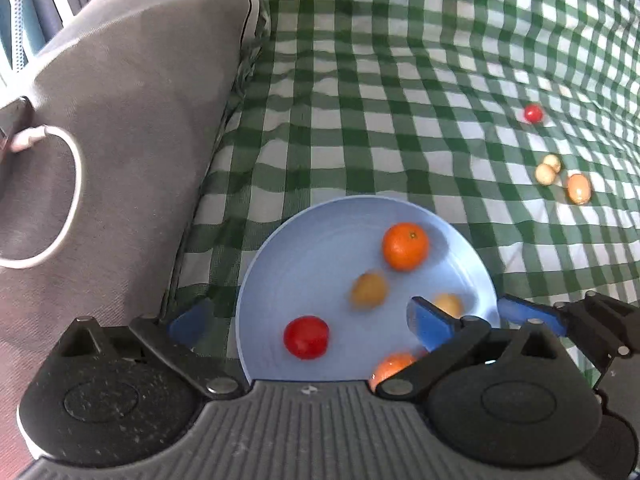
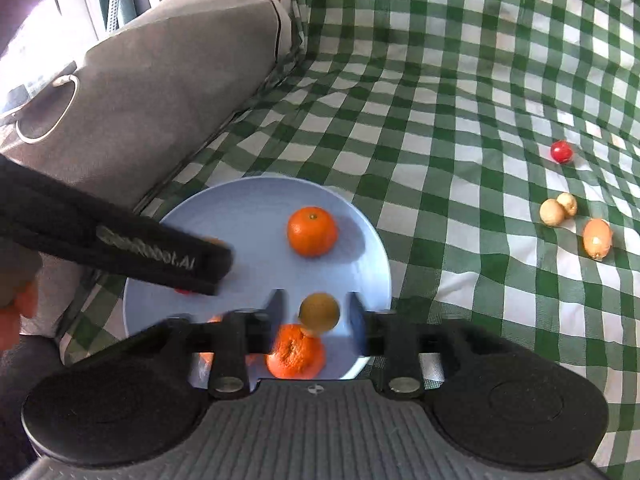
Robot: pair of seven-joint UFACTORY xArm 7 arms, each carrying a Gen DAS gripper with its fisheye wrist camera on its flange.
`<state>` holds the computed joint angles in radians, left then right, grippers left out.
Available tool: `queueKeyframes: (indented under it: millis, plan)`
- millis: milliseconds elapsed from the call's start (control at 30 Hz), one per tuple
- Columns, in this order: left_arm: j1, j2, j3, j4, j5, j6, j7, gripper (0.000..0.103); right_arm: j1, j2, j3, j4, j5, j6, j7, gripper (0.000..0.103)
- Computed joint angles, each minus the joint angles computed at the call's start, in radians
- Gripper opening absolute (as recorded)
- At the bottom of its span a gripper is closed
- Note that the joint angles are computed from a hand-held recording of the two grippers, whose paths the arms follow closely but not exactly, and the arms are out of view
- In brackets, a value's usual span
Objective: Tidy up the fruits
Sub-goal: 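Lower both potatoes onto the blue plate and open both tools, then lift both tools from the plate and move toward the remaining fruits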
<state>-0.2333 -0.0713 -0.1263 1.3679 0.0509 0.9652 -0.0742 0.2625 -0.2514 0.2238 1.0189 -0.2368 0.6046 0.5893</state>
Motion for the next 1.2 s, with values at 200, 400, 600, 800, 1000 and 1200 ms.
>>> queueKeyframes:
  millis: [200,400,600,800,1000,1200]
  plan:
    - [0.002,-0.092,0.002,-0.046,-0.024,0.062,0.027,0.103,0.008,-0.104,0.017,-0.029,0.021,0.075,0.025,0.092]
    - [0.02,-0.267,-0.004,-0.152,-0.013,0.099,-0.004,0.103,0.005,-0.252,0.074,-0.05,0.026,0.205,0.08,0.097]
    - [0.027,-0.405,0.002,-0.217,-0.037,0.107,0.018,0.103,-0.004,-0.36,0.148,-0.036,0.003,0.287,0.156,0.1]
    - [0.037,-0.499,0.002,-0.245,-0.055,0.123,0.027,0.103,-0.003,-0.433,0.207,-0.023,-0.007,0.352,0.197,0.102]
    - [0.047,-0.567,-0.001,-0.254,-0.061,0.135,0.032,0.103,-0.019,-0.492,0.251,-0.018,-0.014,0.395,0.245,0.102]
    - [0.051,-0.604,-0.009,-0.254,-0.067,0.144,0.036,0.103,-0.036,-0.524,0.279,-0.011,-0.02,0.407,0.266,0.102]
